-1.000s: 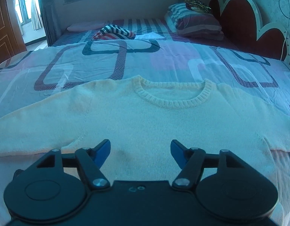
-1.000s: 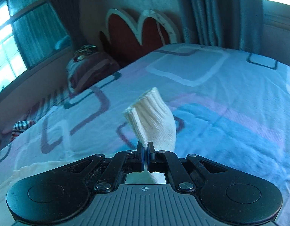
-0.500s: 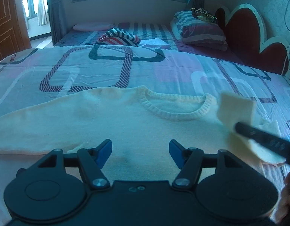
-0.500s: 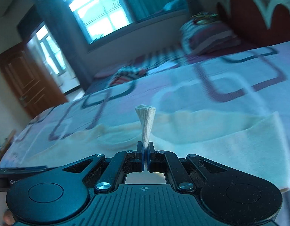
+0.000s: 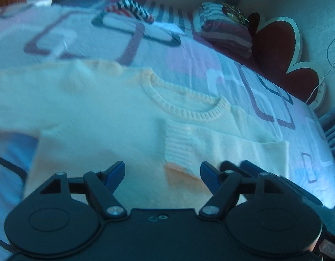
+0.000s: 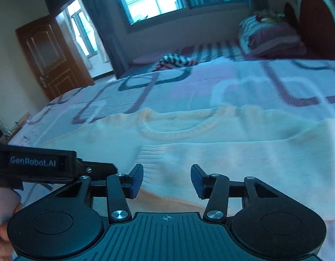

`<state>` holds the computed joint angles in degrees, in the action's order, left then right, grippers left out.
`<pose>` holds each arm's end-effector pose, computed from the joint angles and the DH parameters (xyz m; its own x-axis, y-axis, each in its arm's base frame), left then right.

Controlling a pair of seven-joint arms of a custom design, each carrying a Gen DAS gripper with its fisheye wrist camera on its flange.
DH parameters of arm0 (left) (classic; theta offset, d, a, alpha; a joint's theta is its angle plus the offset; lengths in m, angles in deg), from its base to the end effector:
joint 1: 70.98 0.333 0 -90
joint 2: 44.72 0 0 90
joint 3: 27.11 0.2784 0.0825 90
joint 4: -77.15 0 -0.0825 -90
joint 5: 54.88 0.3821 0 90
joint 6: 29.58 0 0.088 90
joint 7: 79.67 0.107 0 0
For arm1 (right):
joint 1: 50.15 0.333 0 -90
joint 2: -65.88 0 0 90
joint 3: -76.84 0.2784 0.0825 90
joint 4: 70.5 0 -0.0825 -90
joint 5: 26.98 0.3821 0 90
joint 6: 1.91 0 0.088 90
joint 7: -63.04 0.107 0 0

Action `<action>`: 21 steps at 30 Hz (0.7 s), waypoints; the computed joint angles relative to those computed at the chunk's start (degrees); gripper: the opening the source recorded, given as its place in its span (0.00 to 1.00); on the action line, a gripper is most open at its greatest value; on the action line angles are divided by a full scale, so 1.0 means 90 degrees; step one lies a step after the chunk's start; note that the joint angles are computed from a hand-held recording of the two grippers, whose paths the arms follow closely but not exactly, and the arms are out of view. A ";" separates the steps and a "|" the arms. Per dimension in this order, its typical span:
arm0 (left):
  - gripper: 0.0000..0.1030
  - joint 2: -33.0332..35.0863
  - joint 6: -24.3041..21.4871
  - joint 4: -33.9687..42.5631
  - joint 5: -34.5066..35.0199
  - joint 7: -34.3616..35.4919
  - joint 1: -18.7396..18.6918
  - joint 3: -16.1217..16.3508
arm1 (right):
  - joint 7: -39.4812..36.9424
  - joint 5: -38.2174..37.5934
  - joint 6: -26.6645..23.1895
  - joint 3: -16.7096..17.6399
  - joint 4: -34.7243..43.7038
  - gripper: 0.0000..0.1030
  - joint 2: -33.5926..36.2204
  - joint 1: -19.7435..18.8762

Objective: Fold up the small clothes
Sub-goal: 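Lift the cuff with the right gripper and fold the sleeve across the body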

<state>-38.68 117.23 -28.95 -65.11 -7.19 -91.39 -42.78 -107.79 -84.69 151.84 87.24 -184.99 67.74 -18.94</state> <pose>0.5131 -0.3637 0.4977 -0.2699 -0.8967 0.3509 -0.8782 0.0799 -0.4715 0.4305 0.4170 0.4686 -0.0550 -0.9332 -0.3550 -0.6373 0.3065 -0.7070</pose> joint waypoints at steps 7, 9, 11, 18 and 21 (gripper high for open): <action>0.41 0.0527 0.0145 0.0278 -0.0970 0.0214 -0.0014 -0.0124 | 0.0161 0.0542 -0.1268 0.0435 -0.1475 0.47 -0.1451 -0.0065; 0.41 0.0661 0.0317 0.0345 -0.0902 0.0039 -0.0077 -0.0095 | 0.0133 0.0830 -0.1531 0.0556 -0.1768 0.47 -0.1758 -0.0090; 0.37 0.0764 0.0504 0.0399 -0.0839 -0.0091 -0.0128 -0.0080 | 0.0104 0.1066 -0.1733 0.0647 -0.1923 0.47 -0.1916 -0.0127; 0.03 0.0896 0.1070 0.0430 -0.0185 -0.0930 -0.0334 0.0110 | 0.0235 0.1454 -0.2320 0.0844 -0.1850 0.47 -0.1909 -0.0251; 0.03 0.0738 0.1540 0.0408 -0.0290 -0.0676 -0.0245 -0.0009 | 0.0182 0.1432 -0.2535 0.0847 -0.1695 0.47 -0.1766 -0.0227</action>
